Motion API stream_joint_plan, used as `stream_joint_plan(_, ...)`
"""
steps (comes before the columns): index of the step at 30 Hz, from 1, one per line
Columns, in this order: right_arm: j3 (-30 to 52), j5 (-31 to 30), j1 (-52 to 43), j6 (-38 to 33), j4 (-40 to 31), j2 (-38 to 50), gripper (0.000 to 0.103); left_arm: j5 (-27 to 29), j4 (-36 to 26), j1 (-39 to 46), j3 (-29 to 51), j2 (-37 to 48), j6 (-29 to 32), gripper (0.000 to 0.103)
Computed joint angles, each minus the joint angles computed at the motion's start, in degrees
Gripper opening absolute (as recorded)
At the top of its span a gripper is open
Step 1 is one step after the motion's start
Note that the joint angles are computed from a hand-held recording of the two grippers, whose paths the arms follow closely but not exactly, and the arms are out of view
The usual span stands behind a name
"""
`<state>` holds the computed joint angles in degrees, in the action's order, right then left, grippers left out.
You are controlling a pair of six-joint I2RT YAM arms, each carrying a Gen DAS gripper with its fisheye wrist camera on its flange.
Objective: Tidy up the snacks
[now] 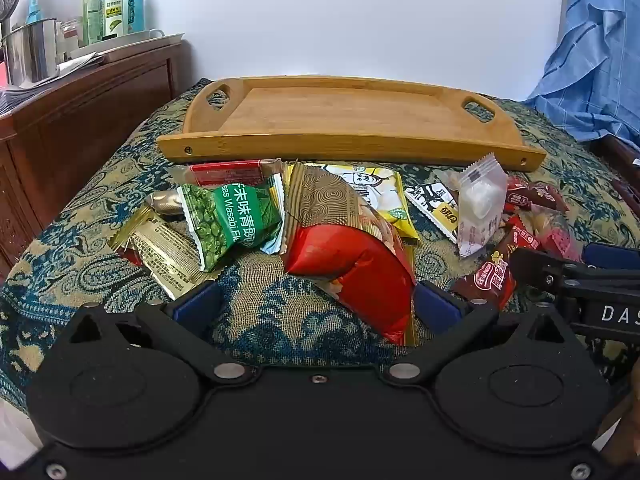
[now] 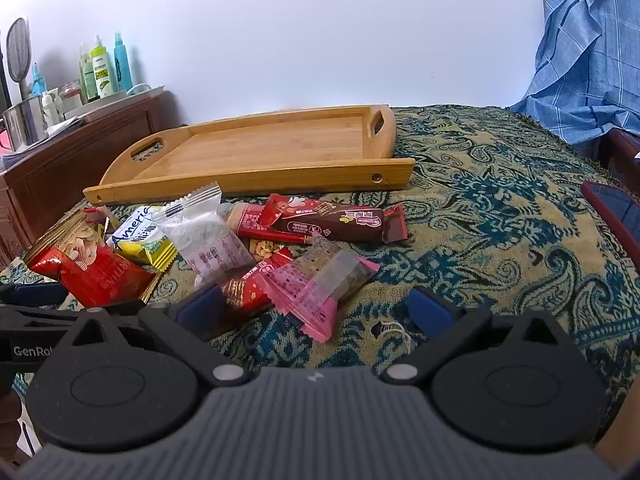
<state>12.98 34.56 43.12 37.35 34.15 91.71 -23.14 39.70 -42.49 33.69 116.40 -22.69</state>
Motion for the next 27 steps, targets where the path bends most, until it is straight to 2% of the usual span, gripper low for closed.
stream_joint_plan(27,-0.16,0.04,-0.02,-0.05,0.54,0.15,0.103,-0.83,-0.32,-0.18,0.17,0.12,0.62,0.103)
